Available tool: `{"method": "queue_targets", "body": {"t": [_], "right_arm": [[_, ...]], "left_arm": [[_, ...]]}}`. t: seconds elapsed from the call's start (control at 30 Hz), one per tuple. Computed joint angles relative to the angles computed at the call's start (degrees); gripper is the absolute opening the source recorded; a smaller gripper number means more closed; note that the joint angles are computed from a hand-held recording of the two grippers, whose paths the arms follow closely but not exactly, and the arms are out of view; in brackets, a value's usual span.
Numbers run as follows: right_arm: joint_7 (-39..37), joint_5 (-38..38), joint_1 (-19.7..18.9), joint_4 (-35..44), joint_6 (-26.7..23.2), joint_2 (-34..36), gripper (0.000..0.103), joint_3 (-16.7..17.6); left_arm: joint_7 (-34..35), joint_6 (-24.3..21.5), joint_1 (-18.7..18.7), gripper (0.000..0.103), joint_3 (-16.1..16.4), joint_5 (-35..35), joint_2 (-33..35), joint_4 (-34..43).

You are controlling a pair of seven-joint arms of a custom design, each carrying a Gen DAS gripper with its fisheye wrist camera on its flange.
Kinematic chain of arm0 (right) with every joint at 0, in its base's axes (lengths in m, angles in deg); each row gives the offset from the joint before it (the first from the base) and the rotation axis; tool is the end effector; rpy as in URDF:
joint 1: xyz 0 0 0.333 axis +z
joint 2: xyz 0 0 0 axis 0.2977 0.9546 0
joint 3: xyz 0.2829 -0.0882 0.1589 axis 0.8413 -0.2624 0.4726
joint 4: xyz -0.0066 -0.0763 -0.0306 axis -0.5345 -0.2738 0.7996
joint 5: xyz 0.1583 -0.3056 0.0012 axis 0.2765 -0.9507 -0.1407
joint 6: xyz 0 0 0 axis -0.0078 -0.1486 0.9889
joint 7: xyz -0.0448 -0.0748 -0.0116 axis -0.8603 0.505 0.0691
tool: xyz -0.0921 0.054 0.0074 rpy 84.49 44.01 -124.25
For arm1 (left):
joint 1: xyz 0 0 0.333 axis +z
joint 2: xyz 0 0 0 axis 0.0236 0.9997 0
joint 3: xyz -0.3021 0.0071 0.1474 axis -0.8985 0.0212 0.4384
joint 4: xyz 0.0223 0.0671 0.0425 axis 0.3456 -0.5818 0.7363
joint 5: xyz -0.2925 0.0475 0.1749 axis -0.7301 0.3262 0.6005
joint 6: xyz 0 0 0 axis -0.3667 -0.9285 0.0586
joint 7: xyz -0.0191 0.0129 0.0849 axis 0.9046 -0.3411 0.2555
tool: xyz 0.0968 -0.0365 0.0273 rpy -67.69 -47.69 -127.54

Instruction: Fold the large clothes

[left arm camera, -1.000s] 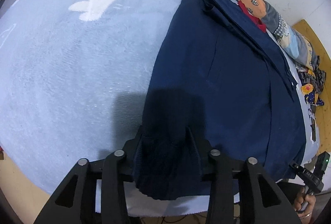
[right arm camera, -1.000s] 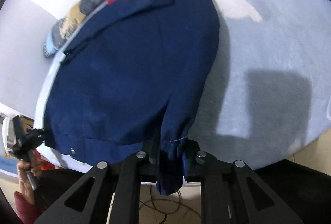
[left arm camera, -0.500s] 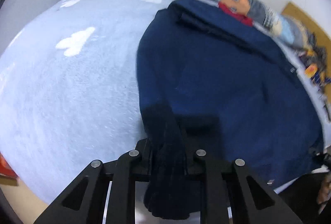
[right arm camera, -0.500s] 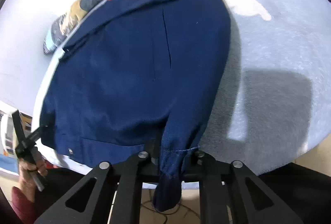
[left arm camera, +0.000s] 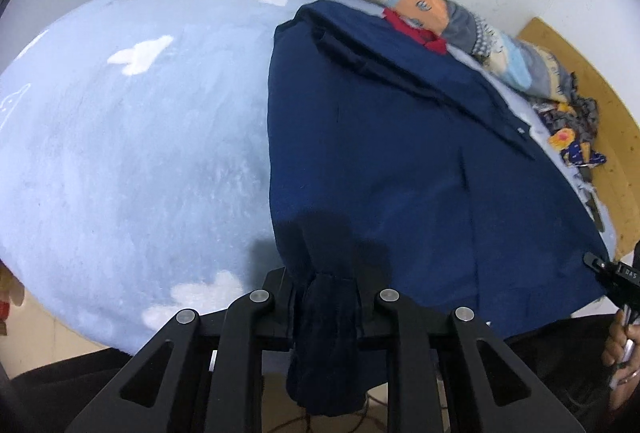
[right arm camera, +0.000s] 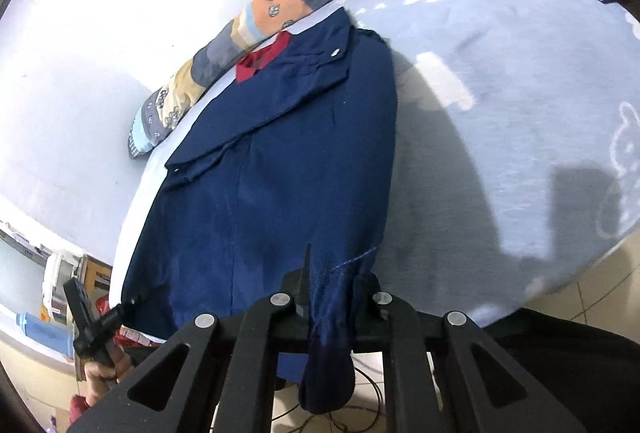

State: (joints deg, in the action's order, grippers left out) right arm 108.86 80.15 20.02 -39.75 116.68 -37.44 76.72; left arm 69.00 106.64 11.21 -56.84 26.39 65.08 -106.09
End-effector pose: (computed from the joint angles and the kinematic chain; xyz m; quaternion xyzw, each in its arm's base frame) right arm 0.6360 0.1099 0.3992 -0.5965 0.7209 0.0121 0.3526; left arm 0.5145 0.0981 0.4626 -0.7623 0.5725 -0.2786 0.1159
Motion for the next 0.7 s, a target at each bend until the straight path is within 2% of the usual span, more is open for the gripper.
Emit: {"method": "queue_targets", "body": {"t": [0.07,0.2,0.3,0.4,0.43,0.7], "right_arm": [[6.62,-6.98,3.31,2.26,-1.90,2.24,0.012,-3.77],[10.81,-12.20,3.20,4.47,-4.48,4.75,0.016,-3.98],[14.91,-16.97,4.15,7.03,-6.43,7.41,0.016,-5.18],[17.87,-20.81,4.53,9.55,-8.06,9.88,0.016,-5.74],[20.10,-22.94,5.58,10.36,-8.70,10.69,0.016,-6.94],[24.21,-25.59,4.57,7.30,-4.51,10.31,0.016,-5.29]], "left_arm": [[-3.65,-2.05,0.38,0.019,0.48,3.19,-0.61,-0.16],[-11.27,-4.50,0.33,0.020,0.48,9.81,2.22,3.01],[-13.98,-3.93,0.25,0.021,0.01,13.35,4.00,4.49],[-15.84,-1.03,-0.04,0.024,-0.56,15.67,4.77,3.99],[-16.40,-0.25,-0.04,0.026,-0.68,16.10,4.68,3.43],[-19.97,0.44,-0.64,0.033,-0.97,23.21,5.66,3.65]]}}
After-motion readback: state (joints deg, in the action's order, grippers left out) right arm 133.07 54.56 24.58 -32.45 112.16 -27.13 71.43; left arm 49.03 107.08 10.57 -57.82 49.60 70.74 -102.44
